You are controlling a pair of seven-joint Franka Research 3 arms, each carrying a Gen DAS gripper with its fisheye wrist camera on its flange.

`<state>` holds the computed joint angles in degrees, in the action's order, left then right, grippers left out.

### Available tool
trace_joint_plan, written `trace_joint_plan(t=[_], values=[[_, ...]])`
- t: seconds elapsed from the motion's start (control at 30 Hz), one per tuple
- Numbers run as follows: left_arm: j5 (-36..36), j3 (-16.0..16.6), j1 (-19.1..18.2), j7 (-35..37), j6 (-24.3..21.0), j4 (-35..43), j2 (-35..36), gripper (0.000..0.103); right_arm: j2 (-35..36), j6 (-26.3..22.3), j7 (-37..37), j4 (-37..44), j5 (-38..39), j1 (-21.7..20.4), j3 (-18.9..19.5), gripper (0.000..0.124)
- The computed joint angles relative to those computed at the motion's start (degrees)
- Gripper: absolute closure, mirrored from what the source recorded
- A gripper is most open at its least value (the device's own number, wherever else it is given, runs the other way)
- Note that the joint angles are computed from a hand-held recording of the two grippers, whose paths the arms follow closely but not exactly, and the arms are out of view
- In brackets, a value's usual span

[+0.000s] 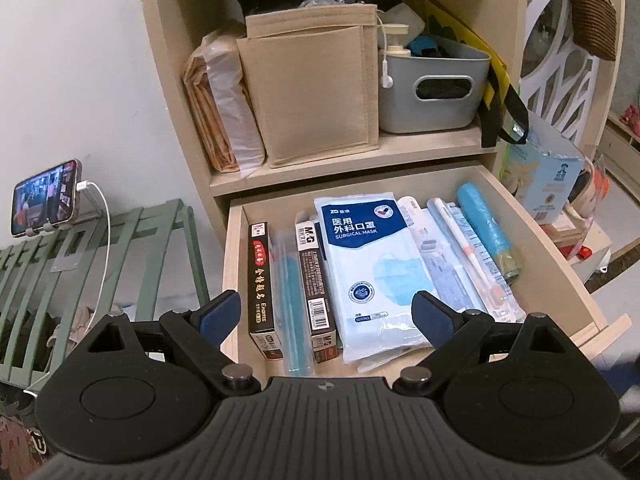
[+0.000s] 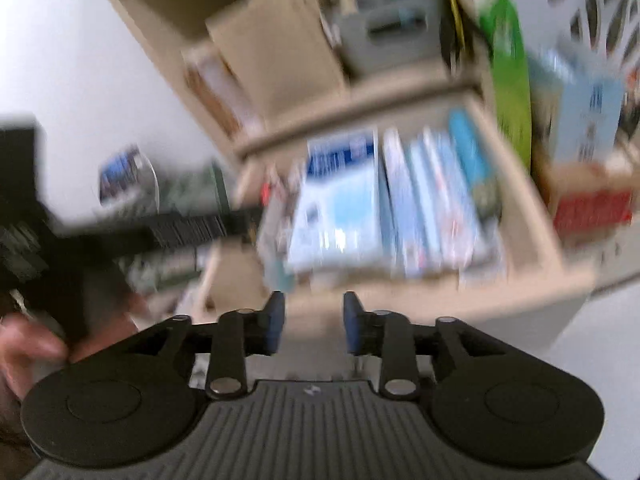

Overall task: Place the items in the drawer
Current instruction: 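Release the knob and raise the right gripper into the grey basket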

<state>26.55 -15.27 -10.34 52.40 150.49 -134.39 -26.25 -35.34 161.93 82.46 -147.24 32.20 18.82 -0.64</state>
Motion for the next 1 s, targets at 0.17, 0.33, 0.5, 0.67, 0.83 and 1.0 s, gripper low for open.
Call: trace_joint_plan(t=[0.17,0.33,0.5,0.67,0.83,1.0], values=[[0.4,-0.1,0.7,-1.2,-0.8,0.8,0.2,0.009,1.8,5.0,-2.2,4.0,-3.3,-2.1,-0.3,0.084],[0.8,0.1,1.8,-2.9,-1.1,1.4,-0.6,0.010,5.6,8.8,-7.3,12.6,-0.5,1.7,-5.7,0.082],[3.6,-0.5,4.0,-5.8,-0.7,2.6,-1.2,0.010,13.0,12.5,-14.6,24.3,2.9,4.7,-8.7,0.049],[5.1,-0.5,5.4,-7.7,0.4,3.3,-2.0,0.009,20.0,12.2,-20.8,36.4,10.9,8.1,-12.2,0.037],[7.2,-1.1,6.7,-9.8,1.8,3.6,-2.3,0.006,32.5,-6.1,-18.3,54.9,16.0,4.3,-13.5,0.059],[8.5,-1.6,7.6,-11.7,1.5,3.5,-2.5,0.006,47.8,-22.5,-5.7,73.2,18.0,-1.6,-12.0,0.071]])
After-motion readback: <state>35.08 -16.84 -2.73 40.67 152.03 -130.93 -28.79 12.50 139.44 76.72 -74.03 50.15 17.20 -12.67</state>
